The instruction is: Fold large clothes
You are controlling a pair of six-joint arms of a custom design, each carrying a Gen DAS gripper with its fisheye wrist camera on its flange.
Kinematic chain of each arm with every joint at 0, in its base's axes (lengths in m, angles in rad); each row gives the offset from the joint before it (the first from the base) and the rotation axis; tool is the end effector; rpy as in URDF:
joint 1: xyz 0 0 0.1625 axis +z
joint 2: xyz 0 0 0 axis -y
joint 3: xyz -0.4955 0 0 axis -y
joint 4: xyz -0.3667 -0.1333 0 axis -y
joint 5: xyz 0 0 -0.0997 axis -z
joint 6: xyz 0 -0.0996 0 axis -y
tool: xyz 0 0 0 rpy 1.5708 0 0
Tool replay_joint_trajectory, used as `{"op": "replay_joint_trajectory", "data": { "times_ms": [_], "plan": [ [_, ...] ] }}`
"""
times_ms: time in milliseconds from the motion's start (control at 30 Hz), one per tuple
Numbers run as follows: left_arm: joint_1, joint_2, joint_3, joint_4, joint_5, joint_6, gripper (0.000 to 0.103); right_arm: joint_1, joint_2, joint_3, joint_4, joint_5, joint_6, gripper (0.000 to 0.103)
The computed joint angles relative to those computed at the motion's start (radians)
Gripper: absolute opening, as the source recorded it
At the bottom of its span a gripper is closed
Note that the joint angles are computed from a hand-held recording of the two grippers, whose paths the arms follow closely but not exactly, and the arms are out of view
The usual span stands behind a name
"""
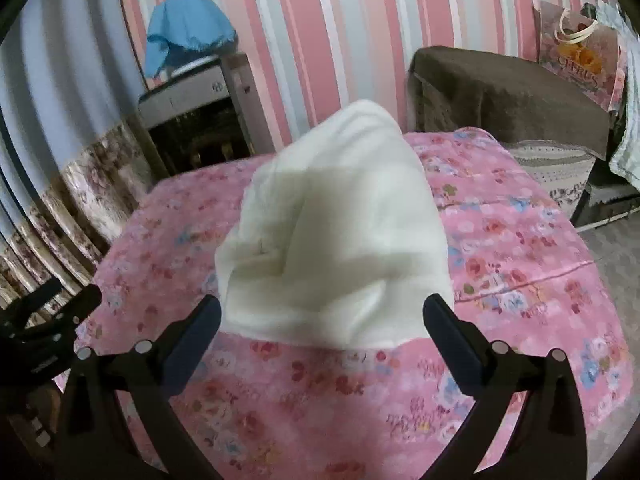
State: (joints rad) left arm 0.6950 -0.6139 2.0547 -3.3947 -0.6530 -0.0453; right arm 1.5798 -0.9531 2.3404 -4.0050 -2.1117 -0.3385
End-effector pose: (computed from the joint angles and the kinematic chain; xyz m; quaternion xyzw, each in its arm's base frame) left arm -0.3000 -0.5267 0.0655 0.2779 0.8394 -0.3462 0.3137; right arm 0.0863 -0.4769 0.2495 0.0127 -0.8451 0.4372 0.3073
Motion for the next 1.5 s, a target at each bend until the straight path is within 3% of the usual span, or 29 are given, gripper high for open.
{"op": "replay_joint_trajectory", "data": {
  "times_ms": [100, 333, 533, 1500],
  "plan": [
    [-0.004, -0.025, -0.011, 0.08, -0.013, -0.03, 0.1, 0.045, 0.0, -0.006, 0.004, -0.054, -0.002, 0.101],
    [-0.026, -0.009, -0.032, 0.025, 0.041, 0.011, 0.1, 0.143, 0.03, -0.056, -0.092, -0.195, -0.087, 0.101],
    [-0.026, 0.01, -0.06, 0.023, 0.063, 0.023, 0.1, 0.133, 0.014, -0.075, -0.037, -0.184, -0.068, 0.101],
    [-0.002, 0.029, -0.106, 0.025, 0.067, 0.027, 0.1, 0.116, 0.03, -0.104, -0.025, -0.166, -0.079, 0.101]
  ]
}}
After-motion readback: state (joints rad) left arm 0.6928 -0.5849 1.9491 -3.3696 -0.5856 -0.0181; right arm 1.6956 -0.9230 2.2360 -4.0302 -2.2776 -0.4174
